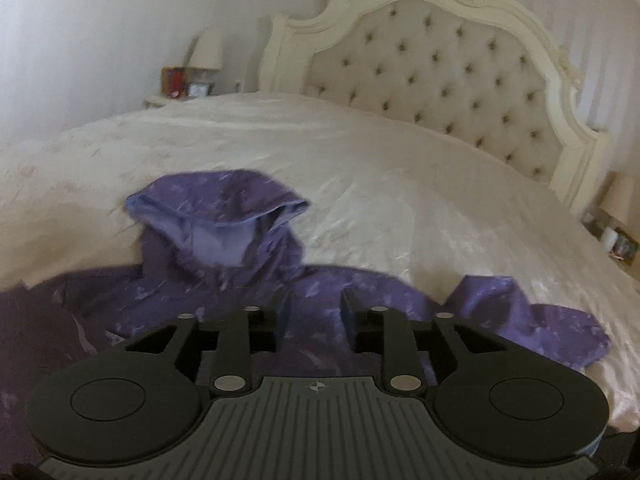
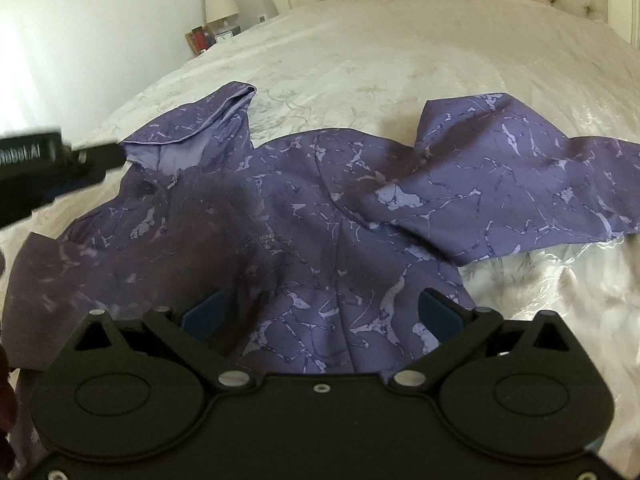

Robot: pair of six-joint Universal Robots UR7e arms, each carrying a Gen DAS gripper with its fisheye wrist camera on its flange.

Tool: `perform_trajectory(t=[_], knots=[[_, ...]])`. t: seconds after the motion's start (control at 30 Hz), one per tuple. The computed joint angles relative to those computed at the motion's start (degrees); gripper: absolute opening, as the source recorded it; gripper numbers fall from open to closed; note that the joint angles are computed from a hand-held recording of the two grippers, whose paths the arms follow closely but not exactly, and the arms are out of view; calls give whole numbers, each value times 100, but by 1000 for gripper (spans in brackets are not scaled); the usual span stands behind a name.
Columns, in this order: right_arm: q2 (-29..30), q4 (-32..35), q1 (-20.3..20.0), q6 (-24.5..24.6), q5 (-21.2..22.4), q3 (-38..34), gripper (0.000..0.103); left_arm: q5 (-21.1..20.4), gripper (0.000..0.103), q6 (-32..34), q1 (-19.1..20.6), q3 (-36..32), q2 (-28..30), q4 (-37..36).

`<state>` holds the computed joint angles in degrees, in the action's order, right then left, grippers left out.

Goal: Fold large clothes

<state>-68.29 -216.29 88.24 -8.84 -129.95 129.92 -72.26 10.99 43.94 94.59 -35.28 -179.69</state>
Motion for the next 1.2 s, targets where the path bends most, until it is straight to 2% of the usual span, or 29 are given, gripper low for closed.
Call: perform_trajectory(t=[0.07,0.17,0.27,0.33,0.43,0.5,0.6,0.73,0.8,0.83,0.87,0.93,1.03,1.13,1.2], knots=[[-14,10,-5,-7,-6,15,102,-227,49,73,-88,13,-43,-78],[-71,-21,-38,-35,102,63,102,-241,60,508,-195,226,-241,-294],[-101,-174,-65,-176,313,90,102,383,61,834,-299,526,-406,-504],[-185,-87,-145,-94,614,95,102,804,62,908,-266,776,-588,-603],[-244,136,-237,31,937,18,102,1454,63,896,-120,1102,-846,-600],[-227,349,-256,20,934,-104,102,1827,63,731,28,1275,-1018,-510],[-197,805,-307,-76,882,-293,101,2022,63,163,321,1432,-1343,-116],[-151,1469,-392,16,788,-501,94,2117,63,-139,639,1608,-1637,29],[-59,1579,-359,-60,667,-589,85,2021,63,-290,763,1710,-1743,-21],[32,1539,-311,-176,558,-642,78,1946,63,-391,827,1752,-1788,-26],[103,1497,-274,-288,494,-688,62,1894,63,-454,871,1775,-1807,-36],[123,1752,-227,-301,483,-781,52,1796,63,-458,937,1784,-1819,-40],[193,1702,-102,-435,354,-878,32,1693,63,-227,920,1854,-1797,-168],[2,1641,9,-560,652,-833,21,1625,63,9,903,1907,-1739,-248],[-138,1468,136,-728,848,-818,18,1610,63,95,889,1883,-1663,-230]])
